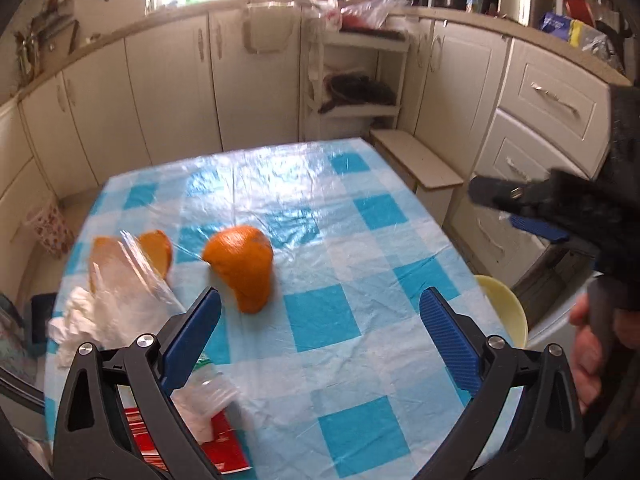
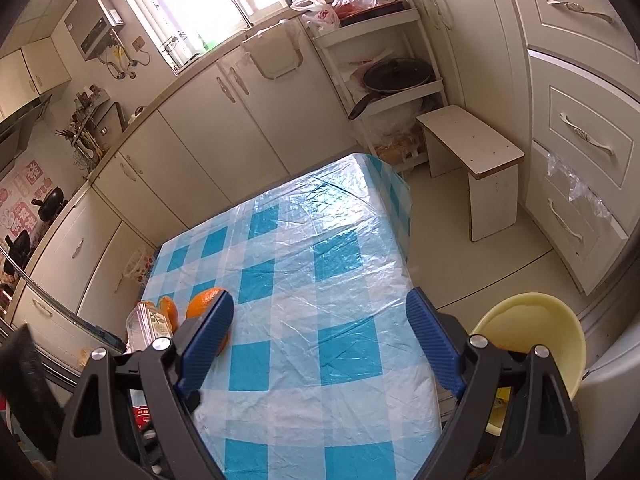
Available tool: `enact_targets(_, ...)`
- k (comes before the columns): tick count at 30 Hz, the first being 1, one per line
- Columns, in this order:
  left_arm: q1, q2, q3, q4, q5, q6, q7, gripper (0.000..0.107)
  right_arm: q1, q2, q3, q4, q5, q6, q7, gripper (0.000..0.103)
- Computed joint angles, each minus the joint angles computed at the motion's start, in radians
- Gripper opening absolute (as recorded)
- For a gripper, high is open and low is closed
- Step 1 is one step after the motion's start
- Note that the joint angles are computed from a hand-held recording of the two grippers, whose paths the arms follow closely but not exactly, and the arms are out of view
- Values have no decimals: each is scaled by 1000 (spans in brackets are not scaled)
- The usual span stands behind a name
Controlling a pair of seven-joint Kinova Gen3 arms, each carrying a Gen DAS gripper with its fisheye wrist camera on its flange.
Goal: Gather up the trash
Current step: 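Move both tools toward the whole orange and plastic bottle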
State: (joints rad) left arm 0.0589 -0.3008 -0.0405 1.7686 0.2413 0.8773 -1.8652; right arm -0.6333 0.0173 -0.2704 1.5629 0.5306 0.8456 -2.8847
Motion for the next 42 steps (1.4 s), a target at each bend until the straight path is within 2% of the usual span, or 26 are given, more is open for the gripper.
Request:
enact_targets(4, -48, -88, -59, 2, -49, -22, -24, 96, -29, 50, -6, -56, -4, 25, 42, 84)
enact_targets(8, -118, -34, -168, -77, -57, 54, -18, 96, -100, 126, 2, -144, 4, 74, 122, 84)
enact_targets(11, -174, -12, -225, -103, -49, 73, -40, 96, -160, 184, 16, -216, 12, 112, 189, 84)
enact_targets(15, -205, 29, -330, -140, 56, 147, -129, 96, -209, 249, 40, -289, -24, 127, 269, 84)
enact_targets(19, -259, 49, -315, -142, 66, 171, -159, 96, -257, 314, 74, -366, -52, 155, 324, 84)
enact_targets(24, -315, 32, -219, -101, -22, 102, -129, 96, -332, 383, 146, -453, -27, 232, 325, 84)
enact_targets(28, -312, 48, -213, -109, -30, 122, -135, 96, -343, 414, 177, -491, -32, 266, 321, 84)
enact_targets(33, -312, 59, -246, -127, 27, 150, -178, 96, -345, 460, 194, -553, -46, 301, 354, 84)
enact_targets(38, -329, 79, -227, -139, 21, 165, -173, 96, -359, 519, 220, -624, -50, 359, 399, 84)
enact_targets(42, -335, 96, -182, -155, -30, 168, -145, 96, -352, 548, 233, -654, -68, 370, 427, 84)
